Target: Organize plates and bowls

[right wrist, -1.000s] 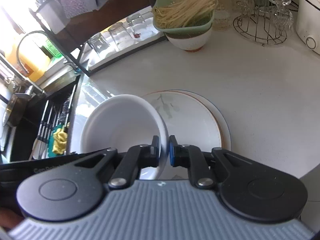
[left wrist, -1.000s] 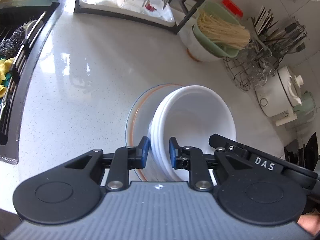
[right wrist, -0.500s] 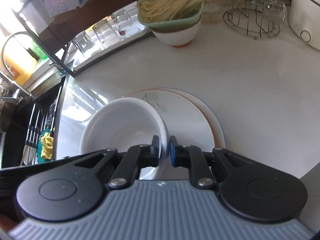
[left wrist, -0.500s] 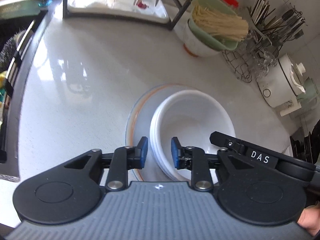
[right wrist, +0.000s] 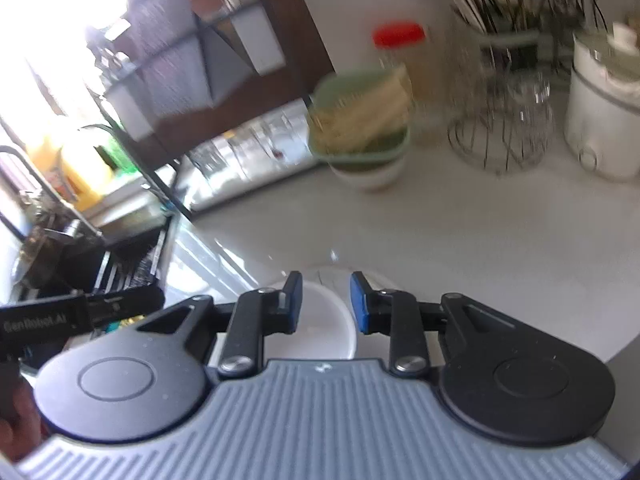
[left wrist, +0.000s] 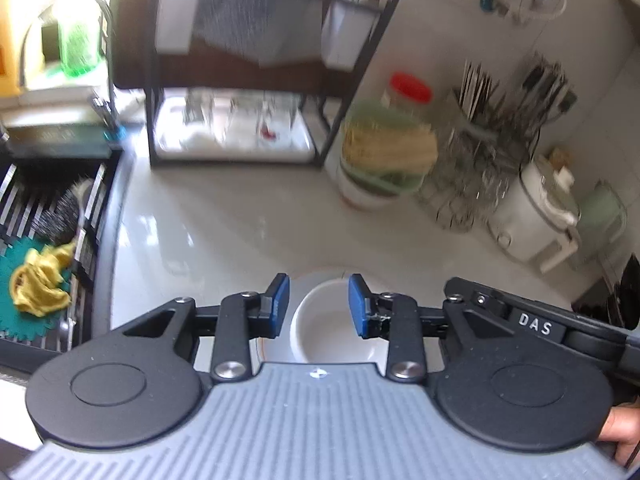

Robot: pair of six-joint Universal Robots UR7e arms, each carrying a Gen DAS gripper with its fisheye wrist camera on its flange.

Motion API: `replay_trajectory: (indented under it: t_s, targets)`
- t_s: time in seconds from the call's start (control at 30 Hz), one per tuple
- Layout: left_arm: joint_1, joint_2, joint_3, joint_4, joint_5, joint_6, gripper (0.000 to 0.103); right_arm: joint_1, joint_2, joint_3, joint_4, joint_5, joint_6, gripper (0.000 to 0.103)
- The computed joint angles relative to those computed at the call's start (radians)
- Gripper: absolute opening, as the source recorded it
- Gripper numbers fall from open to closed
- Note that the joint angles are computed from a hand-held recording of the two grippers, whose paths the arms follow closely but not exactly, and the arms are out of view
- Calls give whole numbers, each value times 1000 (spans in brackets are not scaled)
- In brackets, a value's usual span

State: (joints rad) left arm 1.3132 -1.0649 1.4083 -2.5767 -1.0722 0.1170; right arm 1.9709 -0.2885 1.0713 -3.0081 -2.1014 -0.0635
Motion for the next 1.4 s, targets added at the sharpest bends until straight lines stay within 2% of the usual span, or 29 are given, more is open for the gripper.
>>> replay_trajectory:
  t_s: [0.23, 0.33, 0.57, 0.77, 1.0, 1.07, 1.2, 1.27, 1.33, 1.37, 1.4]
  targets:
    - [-119, -105, 172, -191, 122, -18, 37, 9, -143, 175, -146, 98, -138, 30]
    - [-166, -152, 252, -266, 161, -80, 37, 12, -206, 260, -219, 143, -195, 30]
    - [-290, -232, 422, -382, 294, -98, 37, 16, -326, 447, -378, 221, -262, 30]
    - [-387, -283, 568, -469, 405, -104, 37, 13, -402, 596, -485, 248, -283, 30]
    - [-446, -330, 683, -464, 479, -207, 41, 4, -448, 705, -526, 237, -297, 30]
    - [-460, -341, 712, -465, 495, -229, 44, 1, -459, 733, -536, 241, -297, 30]
    - [-479, -357, 762, -469, 510, -256, 57, -6, -470, 788, -579, 244, -298, 30]
    - [-488, -364, 791, -478, 514, -267, 65, -9, -471, 814, -605, 239, -310, 35]
    - [-494, -372, 810, -462, 522, -286, 76, -9, -464, 833, -642, 221, -335, 58]
    - [-499, -381, 820, -419, 531, -317, 78, -10, -460, 843, -660, 210, -346, 64]
    - [-504, -388, 825, -375, 545, -346, 79, -11, -457, 852, -675, 203, -356, 75]
